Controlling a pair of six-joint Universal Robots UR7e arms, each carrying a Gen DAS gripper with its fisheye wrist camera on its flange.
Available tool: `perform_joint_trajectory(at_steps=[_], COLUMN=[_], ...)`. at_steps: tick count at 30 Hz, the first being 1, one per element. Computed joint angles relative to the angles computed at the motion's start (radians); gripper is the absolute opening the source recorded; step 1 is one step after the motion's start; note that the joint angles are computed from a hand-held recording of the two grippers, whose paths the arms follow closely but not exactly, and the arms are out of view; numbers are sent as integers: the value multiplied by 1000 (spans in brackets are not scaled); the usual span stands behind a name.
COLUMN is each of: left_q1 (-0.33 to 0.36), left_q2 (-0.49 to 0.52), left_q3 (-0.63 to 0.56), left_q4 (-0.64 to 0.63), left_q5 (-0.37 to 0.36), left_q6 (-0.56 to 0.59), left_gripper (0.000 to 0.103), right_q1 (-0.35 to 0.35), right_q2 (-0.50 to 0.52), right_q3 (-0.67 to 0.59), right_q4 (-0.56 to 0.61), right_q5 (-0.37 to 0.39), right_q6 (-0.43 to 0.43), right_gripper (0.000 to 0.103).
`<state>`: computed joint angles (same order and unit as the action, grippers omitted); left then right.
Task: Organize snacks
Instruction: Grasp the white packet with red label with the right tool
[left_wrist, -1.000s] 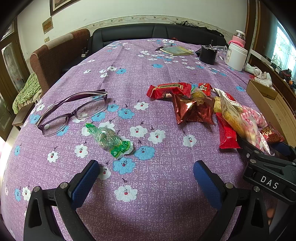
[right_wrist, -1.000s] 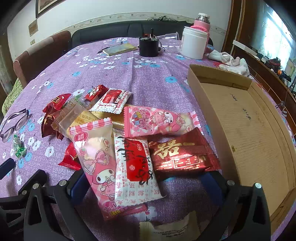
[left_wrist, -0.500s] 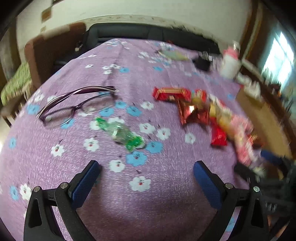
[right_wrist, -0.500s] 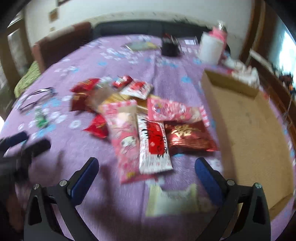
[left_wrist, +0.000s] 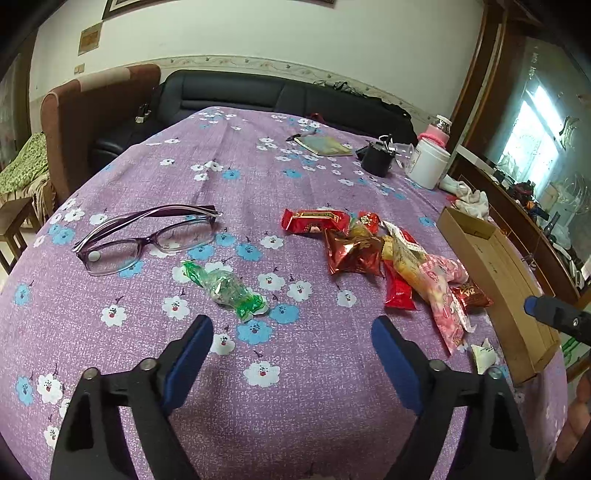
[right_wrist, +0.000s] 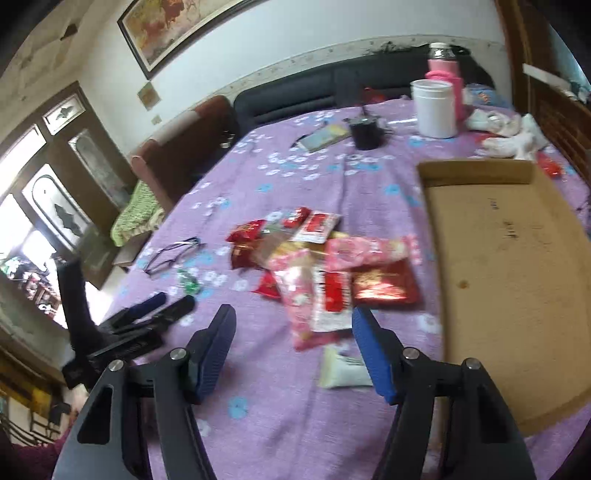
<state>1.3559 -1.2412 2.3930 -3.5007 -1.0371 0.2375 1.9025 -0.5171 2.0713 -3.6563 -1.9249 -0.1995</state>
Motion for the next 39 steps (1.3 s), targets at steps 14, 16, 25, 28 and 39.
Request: perform_joint_trajectory(at_steps=[14,16,25,28,39], left_q1=[14,14,13,13,16], left_q2=[-7,-6,-6,-6,-7], left_q3=[-9,-11,-11,-10,-10], left_q4=[52,62,67,65,63], left_q5=[-35,-36,-37,-38,-40], left_q6=[-8,-9,-12,-13,-13], left_gripper=[78,78,78,78,78], right_q1=[-17,-32,-65,-56,-33], right_q2=[97,89,85,83,21], right_q3=[-230,-218,-116,-93,-73], right_q4=[307,310,116,33,68], right_q5=[-157,-108,82,100,135], right_q6=[25,38,71,101,207], right_gripper=[36,38,67,60,60])
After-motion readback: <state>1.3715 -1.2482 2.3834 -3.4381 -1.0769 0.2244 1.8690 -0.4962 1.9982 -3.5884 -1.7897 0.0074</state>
